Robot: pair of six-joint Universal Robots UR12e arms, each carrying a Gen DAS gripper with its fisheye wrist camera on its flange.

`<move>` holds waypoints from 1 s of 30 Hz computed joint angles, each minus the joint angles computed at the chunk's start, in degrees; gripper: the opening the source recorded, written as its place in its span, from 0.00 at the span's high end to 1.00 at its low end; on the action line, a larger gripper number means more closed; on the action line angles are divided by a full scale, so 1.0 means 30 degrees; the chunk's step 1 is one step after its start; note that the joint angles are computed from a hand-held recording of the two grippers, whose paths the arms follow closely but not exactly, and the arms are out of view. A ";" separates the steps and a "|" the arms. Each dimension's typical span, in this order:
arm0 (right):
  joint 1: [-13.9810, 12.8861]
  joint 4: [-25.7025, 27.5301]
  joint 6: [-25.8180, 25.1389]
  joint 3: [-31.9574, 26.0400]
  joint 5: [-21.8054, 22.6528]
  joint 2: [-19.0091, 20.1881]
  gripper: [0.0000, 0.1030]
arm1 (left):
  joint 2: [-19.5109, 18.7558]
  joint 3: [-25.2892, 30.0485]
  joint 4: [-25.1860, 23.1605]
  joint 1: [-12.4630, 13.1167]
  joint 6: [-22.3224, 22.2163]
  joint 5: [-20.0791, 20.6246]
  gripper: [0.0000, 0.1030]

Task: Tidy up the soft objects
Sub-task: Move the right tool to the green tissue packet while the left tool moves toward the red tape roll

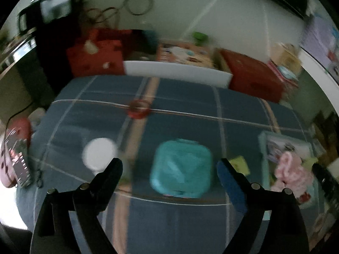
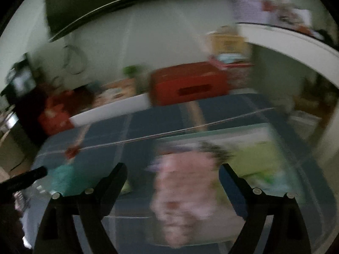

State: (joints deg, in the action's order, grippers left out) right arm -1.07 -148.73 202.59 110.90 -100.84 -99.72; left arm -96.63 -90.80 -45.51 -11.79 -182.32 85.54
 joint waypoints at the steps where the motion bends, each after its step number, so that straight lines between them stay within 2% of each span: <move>1: 0.0189 0.0086 -0.0295 -0.0210 0.0361 0.0259 0.12 | 0.0069 -0.0070 0.0071 0.0180 -0.0152 0.0066 0.12; 4: 0.0756 0.0450 -0.1086 -0.0805 0.0629 0.0985 0.12 | 0.0270 -0.0295 0.0237 0.0632 -0.0461 0.0665 0.12; 8: 0.1208 0.0799 -0.1621 -0.1370 0.1397 0.1762 0.12 | 0.0358 -0.0542 0.0501 0.0994 -0.0835 0.2299 0.12; 15: 0.1851 0.2034 -0.1819 -0.2168 0.1926 0.2897 0.12 | 0.0403 -0.0782 0.0043 0.1812 -0.2004 0.3213 0.12; 19: 0.1968 0.2972 -0.1859 -0.2487 0.1856 0.3374 0.12 | 0.0297 -0.0795 -0.0412 0.2112 -0.2121 0.2681 0.12; 24: 0.1959 0.3986 -0.1896 -0.2726 0.1894 0.3946 0.12 | 0.0165 -0.0757 -0.0833 0.2168 -0.2195 0.2702 0.12; 27: 0.1991 0.4307 -0.1948 -0.2872 0.1606 0.4268 0.12 | 0.0099 -0.0738 -0.1033 0.2272 -0.2262 0.2536 0.12; 30: 0.1830 0.4173 -0.1858 -0.2823 0.1917 0.4427 0.12 | 0.0034 -0.0753 -0.1211 0.2370 -0.2389 0.2392 0.12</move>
State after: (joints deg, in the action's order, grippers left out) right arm 4.42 -136.21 197.02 102.43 -95.09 -86.44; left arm -96.53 -93.06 -49.14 -4.68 -189.49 92.71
